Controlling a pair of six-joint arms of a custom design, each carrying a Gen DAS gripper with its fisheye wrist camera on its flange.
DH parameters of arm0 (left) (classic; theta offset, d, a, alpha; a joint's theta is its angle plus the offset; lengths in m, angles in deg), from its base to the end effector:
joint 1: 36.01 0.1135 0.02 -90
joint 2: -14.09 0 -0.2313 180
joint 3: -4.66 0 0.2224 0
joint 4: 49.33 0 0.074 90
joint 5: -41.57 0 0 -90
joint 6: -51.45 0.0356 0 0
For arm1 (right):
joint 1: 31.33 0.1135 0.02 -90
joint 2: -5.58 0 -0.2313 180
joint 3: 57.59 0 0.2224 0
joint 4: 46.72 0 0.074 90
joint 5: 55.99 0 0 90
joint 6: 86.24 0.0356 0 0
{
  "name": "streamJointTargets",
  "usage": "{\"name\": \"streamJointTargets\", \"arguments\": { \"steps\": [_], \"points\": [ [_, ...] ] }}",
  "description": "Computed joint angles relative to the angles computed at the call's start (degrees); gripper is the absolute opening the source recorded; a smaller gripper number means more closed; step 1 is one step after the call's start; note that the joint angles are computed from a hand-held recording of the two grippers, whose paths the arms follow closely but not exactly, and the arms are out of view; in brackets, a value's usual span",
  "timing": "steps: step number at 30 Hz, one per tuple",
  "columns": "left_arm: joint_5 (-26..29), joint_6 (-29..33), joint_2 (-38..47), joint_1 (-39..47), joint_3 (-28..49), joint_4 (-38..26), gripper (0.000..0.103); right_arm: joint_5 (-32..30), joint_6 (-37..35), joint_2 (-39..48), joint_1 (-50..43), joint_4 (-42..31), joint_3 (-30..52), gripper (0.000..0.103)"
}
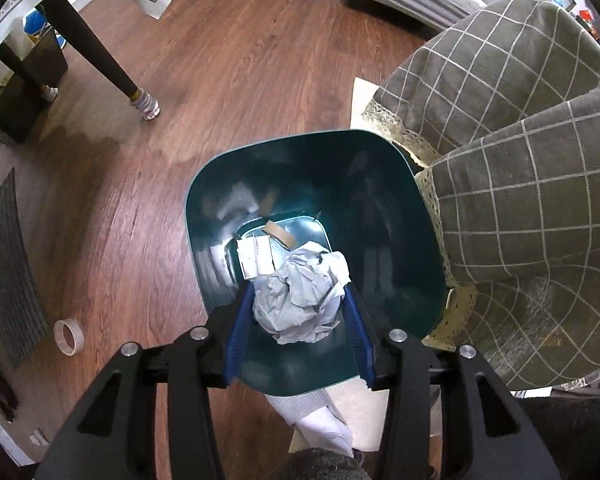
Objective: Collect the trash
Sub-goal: 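Open the left tool to drop the foil ball while right lowers paper ball into bin, then open the right tool to drop the crumpled paper ball into the bin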
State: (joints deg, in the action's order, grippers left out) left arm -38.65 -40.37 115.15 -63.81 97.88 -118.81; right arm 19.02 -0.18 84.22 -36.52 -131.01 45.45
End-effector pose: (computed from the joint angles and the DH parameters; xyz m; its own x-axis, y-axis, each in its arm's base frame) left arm 0.2702 -0.1493 0.2037 -0.8782 0.4276 -0.2141 0.4649 0.8684 -0.1726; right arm 0.2312 -0.0118 0.3384 -0.8566 0.0112 -0.5159 -0.1009 0.9768 0.1888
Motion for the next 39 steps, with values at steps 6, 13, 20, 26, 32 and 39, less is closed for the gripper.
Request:
{"name": "streamJointTargets", "arguments": {
  "steps": [6, 13, 20, 26, 32, 39],
  "points": [
    [1.7, 0.2, -1.8, 0.8, -0.3, 1.0, 0.06, 2.1, 1.0, 0.6, 2.7, 0.8, -1.5, 0.056],
    [1.9, -0.4, -3.8, 2.0, 0.7, 0.6, 0.064, 4.2, 2.0, 1.9, 4.3, 1.8, -3.0, 0.056],
    [0.4, -1.7, -9.7, 3.6, 0.6, 1.5, 0.052, 6.3, 1.6, 2.5, 5.7, 2.2, -5.4, 0.056],
    [-0.7, -3.4, -12.5, 6.3, 1.7, 2.2, 0.041, 7.2, 0.9, 3.3, 7.4, 2.9, -8.6, 0.056],
    [1.1, -5.8, -16.3, 7.9, 2.8, 3.3, 0.035, 9.0, 0.6, 5.8, 10.0, 5.0, -12.8, 0.056],
    [2.5, -8.3, -19.9, 7.9, 3.7, 4.7, 0.032, 10.6, 0.0, 9.4, 11.2, 7.7, -16.2, 0.056]
  ]
}}
